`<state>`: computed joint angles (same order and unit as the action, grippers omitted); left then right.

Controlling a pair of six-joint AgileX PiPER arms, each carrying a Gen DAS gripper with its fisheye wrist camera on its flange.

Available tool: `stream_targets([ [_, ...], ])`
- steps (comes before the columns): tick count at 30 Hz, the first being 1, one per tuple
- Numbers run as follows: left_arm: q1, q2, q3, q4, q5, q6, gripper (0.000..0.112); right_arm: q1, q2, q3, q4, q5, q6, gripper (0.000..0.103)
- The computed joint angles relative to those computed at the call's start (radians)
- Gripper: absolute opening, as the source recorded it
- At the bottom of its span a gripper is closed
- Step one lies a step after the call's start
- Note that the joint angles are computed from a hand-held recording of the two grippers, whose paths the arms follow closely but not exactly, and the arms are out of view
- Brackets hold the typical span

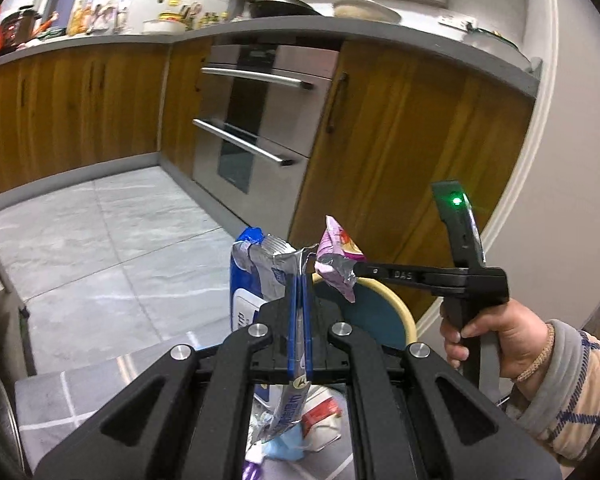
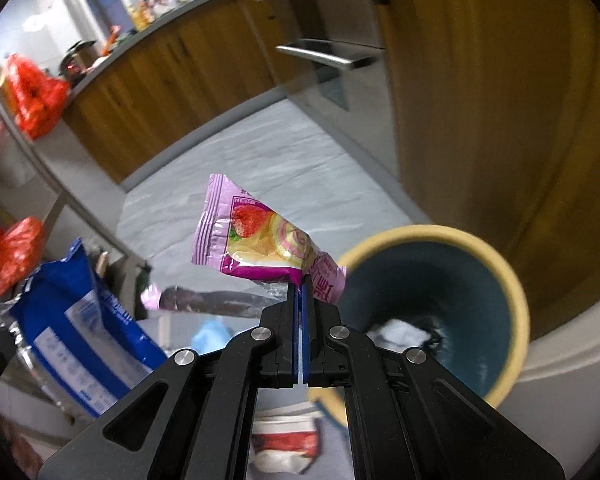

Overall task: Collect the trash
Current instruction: 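Carry the pink wrapper and blue packet over the teal bin with both tools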

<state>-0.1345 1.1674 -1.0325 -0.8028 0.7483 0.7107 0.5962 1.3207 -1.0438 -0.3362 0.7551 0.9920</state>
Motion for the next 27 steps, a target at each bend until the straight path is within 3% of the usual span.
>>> stream_targets([
  [11, -0.259, 0.176, -0.092, 0.105, -0.152, -0.159, 0.002, -0.093, -0.012, 0.057, -0.026, 0.039, -0.010, 0.002],
  [19, -0.390, 0.343, -0.222, 0.214, -0.199, -0.299, 0.002, -0.116, 0.029, 0.083, -0.030, 0.048, 0.006, 0.002],
  [27, -0.432, 0.461, -0.307, 0.223, -0.209, -0.350, 0.002, -0.176, 0.060, 0.102, 0.000, 0.013, -0.013, 0.002],
])
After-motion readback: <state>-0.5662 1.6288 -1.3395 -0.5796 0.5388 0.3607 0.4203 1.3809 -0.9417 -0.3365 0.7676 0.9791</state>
